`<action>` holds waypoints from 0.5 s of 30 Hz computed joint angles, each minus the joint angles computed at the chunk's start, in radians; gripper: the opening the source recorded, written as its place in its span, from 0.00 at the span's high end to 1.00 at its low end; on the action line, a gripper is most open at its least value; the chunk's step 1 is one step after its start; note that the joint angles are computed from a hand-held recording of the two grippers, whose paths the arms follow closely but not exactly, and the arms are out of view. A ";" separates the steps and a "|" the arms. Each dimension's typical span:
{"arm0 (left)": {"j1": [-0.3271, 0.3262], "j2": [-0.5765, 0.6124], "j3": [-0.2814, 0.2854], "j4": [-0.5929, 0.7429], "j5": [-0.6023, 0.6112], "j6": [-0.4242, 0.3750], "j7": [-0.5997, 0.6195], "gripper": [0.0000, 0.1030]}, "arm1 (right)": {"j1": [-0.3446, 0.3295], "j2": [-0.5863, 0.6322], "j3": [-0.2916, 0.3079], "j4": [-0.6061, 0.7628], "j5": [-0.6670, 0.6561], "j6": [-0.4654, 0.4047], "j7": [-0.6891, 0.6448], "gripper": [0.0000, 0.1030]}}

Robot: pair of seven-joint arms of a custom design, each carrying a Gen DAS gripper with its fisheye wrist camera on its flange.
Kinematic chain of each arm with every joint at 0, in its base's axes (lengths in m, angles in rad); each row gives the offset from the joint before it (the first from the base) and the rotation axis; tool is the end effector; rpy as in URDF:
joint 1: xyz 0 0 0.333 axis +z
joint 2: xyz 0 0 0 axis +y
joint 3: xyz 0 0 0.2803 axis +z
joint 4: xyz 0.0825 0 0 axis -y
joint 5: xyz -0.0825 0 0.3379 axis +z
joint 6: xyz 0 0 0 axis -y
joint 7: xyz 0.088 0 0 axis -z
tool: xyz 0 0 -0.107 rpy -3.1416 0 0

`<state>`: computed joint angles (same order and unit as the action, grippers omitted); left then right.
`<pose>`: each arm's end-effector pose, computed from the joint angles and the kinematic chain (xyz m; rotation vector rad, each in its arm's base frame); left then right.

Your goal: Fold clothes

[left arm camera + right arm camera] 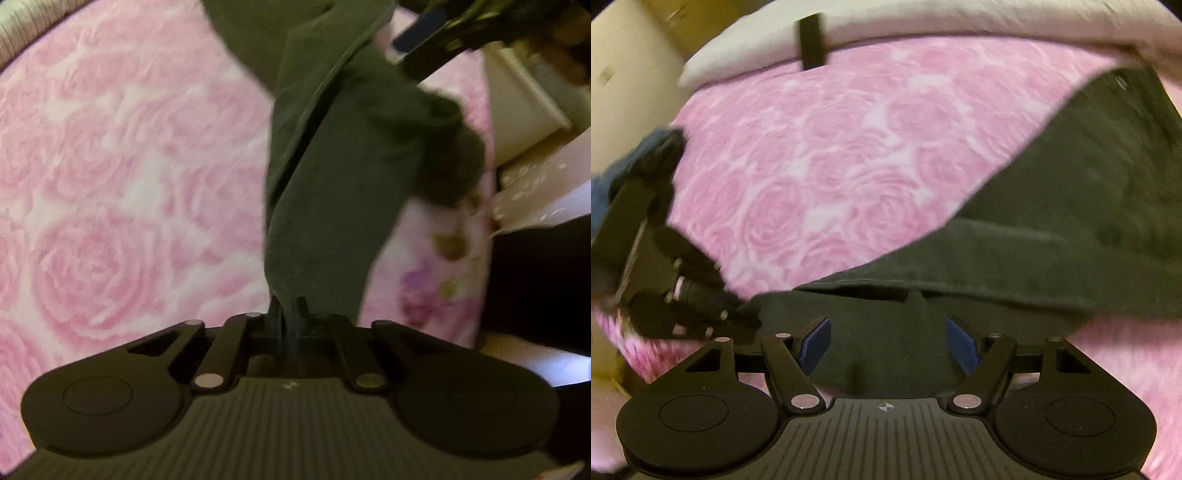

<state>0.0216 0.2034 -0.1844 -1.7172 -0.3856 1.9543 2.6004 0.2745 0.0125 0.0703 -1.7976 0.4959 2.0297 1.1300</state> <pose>0.5654 -0.1114 0.4559 0.7701 -2.8809 0.5810 0.5035 0.2094 0.5337 -2.3454 1.2197 0.2097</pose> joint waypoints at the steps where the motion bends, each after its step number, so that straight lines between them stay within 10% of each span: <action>1: 0.013 -0.022 -0.001 -0.005 -0.038 -0.025 0.018 0.99 | -0.007 -0.003 -0.007 0.000 0.029 -0.013 0.044 0.30; 9: 0.000 -0.147 0.017 0.016 -0.241 -0.294 0.051 0.99 | -0.061 -0.026 -0.042 -0.039 0.231 -0.018 0.378 0.21; 15: -0.068 -0.216 0.025 -0.030 -0.325 -0.320 0.026 0.99 | -0.065 0.023 -0.034 -0.016 0.241 -0.074 0.424 0.20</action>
